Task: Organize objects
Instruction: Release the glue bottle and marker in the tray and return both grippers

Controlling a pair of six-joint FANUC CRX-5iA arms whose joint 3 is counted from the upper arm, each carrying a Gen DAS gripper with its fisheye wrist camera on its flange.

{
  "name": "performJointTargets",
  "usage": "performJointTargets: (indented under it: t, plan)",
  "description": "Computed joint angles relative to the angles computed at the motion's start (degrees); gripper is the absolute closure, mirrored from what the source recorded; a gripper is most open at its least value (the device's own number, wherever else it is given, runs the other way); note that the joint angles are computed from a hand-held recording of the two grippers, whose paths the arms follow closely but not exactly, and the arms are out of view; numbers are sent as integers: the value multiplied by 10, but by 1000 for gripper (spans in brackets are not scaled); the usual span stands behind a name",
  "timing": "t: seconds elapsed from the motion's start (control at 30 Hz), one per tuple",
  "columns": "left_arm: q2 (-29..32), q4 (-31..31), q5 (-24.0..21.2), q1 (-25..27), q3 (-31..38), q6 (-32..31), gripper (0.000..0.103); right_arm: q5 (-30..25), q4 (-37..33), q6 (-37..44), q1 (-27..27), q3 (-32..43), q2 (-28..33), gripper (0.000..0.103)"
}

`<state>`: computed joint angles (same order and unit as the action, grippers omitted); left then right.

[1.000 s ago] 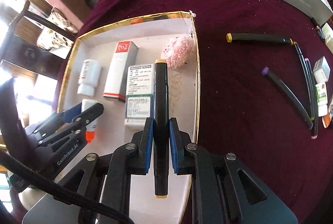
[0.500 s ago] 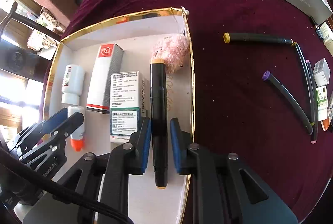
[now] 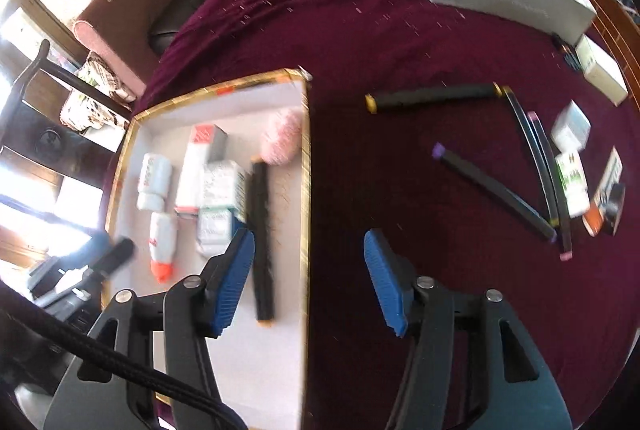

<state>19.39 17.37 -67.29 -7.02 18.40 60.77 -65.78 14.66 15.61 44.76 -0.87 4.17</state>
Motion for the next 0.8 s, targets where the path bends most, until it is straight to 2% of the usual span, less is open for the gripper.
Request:
performJointTargets:
  t: [0.2, 0.4, 0.53, 0.67, 0.8]
  plan:
    - [-16, 1, 2, -18, -6, 3, 61, 13, -28, -25, 0, -54, -47, 46]
    - [-21, 17, -12, -38, -7, 12, 61, 13, 0, -61, -9, -120, -116, 47]
    - [-32, 41, -13, -48, -24, 14, 61, -17, 21, -80, -36, -165, -171, 47]
    - [-44, 53, -15, -64, -43, 23, 61, -30, 17, -47, -87, -180, -203, 47]
    - [-53, 58, -17, -77, -55, 36, 61, -13, 13, 24, -117, -159, -185, 47]
